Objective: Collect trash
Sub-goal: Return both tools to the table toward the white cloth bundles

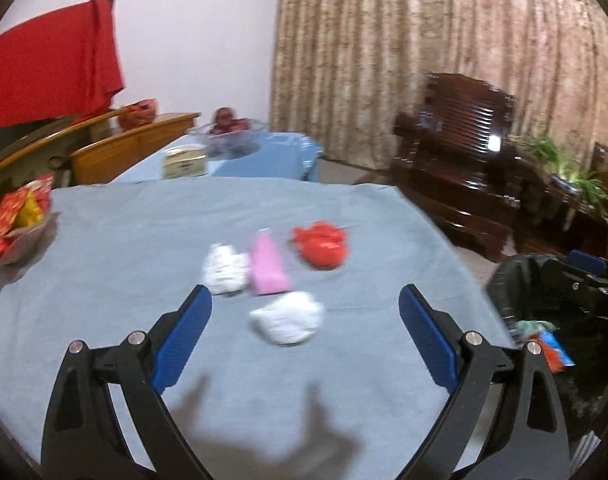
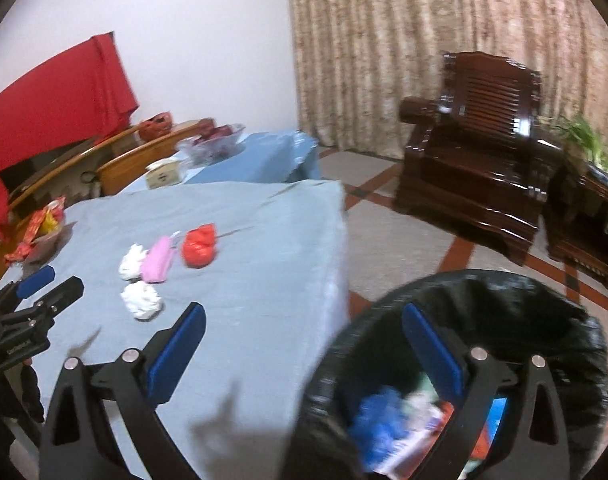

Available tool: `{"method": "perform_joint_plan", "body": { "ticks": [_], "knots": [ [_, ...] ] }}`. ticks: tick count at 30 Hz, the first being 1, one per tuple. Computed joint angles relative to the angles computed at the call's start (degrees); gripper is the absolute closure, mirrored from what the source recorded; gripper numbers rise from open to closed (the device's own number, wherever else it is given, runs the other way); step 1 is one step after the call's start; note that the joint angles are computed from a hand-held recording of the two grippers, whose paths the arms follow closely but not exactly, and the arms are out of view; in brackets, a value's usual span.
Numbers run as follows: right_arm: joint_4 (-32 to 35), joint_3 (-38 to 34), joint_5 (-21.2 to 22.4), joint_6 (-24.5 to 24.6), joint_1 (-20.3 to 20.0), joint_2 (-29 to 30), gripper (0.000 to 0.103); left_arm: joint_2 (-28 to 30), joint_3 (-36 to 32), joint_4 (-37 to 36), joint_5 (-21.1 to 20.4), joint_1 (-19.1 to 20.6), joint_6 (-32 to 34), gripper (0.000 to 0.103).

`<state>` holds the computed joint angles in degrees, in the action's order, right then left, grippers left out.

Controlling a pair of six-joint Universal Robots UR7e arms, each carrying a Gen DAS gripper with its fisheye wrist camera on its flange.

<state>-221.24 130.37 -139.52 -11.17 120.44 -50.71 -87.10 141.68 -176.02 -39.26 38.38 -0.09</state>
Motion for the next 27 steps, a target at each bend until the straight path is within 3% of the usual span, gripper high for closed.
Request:
{"method": "perform_joint_plan", "body": {
  "ticks": [9, 27],
  "knots": [
    [3.57, -7.65, 3.96, -0.89, -0.28, 7.66, 0.006, -3.11, -0.43, -0.71, 2.65, 6.22, 4.43, 0.011],
    [13.62, -21.88, 8.33, -0.23, -1.45, 19.26, 0.006, 0.55, -4.66, -7.03, -0.19, 16.88, 11.66, 0.011]
  ]
}}
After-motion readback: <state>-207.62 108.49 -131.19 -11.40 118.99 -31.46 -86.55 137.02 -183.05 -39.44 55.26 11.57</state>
